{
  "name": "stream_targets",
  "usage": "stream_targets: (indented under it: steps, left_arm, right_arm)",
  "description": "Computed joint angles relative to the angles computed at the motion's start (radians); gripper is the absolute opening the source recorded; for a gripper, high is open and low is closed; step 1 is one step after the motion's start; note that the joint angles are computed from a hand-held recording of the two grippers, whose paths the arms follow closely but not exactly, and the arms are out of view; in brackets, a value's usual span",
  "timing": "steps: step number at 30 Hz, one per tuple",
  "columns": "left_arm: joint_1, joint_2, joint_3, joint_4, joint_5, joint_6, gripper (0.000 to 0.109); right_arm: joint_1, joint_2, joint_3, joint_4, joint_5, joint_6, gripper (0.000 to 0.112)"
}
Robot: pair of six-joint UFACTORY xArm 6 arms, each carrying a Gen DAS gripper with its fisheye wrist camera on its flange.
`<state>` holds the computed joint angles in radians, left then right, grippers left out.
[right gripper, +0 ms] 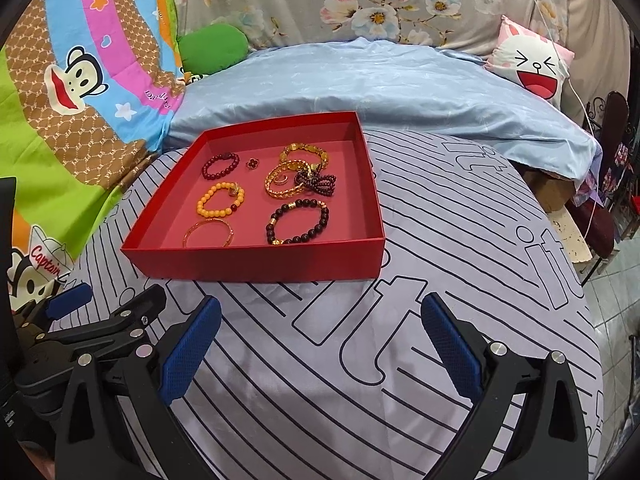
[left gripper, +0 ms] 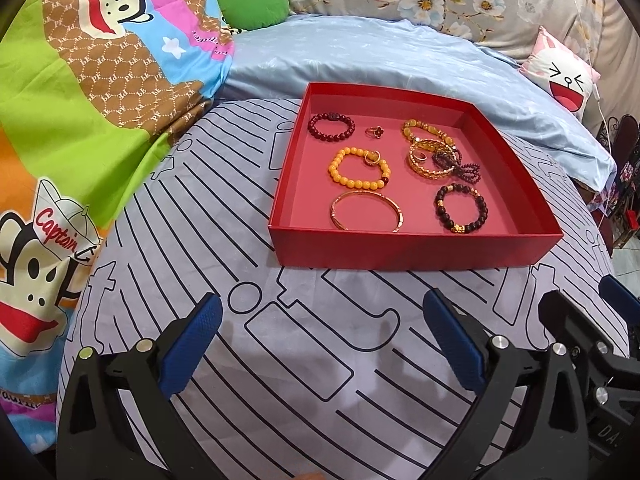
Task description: Organize jewelry
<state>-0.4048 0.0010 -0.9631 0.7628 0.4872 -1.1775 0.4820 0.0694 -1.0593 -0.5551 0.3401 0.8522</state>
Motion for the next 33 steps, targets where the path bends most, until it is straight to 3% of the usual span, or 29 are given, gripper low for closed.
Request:
stream_targets:
  steps: [33]
  left_arm:
    - [-0.002,0.012,-0.011,0.004,0.019,-0.012,0.096]
  right_arm:
    - [0.003,0.005,-0.005,-0.001,0.007,-0.002,0.097]
